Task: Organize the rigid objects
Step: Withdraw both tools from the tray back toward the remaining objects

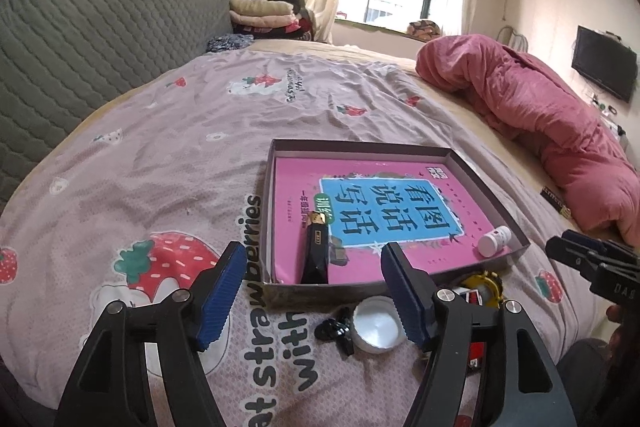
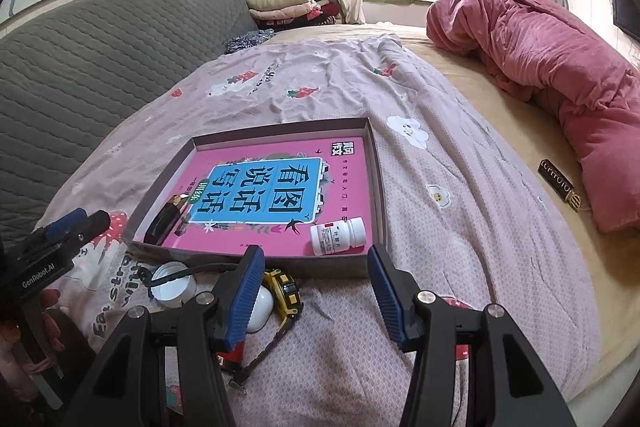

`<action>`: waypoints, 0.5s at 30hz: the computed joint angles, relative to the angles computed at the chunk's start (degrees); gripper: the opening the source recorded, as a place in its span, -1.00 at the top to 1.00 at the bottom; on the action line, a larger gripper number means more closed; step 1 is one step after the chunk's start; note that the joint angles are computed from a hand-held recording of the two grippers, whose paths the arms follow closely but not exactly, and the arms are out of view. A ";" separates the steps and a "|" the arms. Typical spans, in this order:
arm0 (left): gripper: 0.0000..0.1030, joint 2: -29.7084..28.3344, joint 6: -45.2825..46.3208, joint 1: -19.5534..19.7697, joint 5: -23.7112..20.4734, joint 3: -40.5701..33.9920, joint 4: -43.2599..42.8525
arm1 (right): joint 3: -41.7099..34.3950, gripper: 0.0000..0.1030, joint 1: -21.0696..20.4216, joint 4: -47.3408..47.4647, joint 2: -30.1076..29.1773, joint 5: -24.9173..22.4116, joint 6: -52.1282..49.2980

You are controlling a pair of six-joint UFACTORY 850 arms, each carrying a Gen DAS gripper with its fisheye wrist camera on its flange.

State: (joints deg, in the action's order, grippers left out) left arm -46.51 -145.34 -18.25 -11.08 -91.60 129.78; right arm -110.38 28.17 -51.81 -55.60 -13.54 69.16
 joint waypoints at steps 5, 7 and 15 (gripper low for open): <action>-0.38 0.89 1.34 -0.69 -0.95 1.20 -0.25 | 0.93 -0.04 -0.11 0.08 0.57 1.11 0.15; -0.38 1.46 -0.22 -0.85 -0.90 1.91 1.53 | 0.95 -0.04 -0.12 1.13 0.61 1.21 -1.01; -0.38 2.74 -6.36 -1.76 1.35 3.61 8.36 | 1.66 -0.04 0.04 1.50 1.01 1.40 -1.62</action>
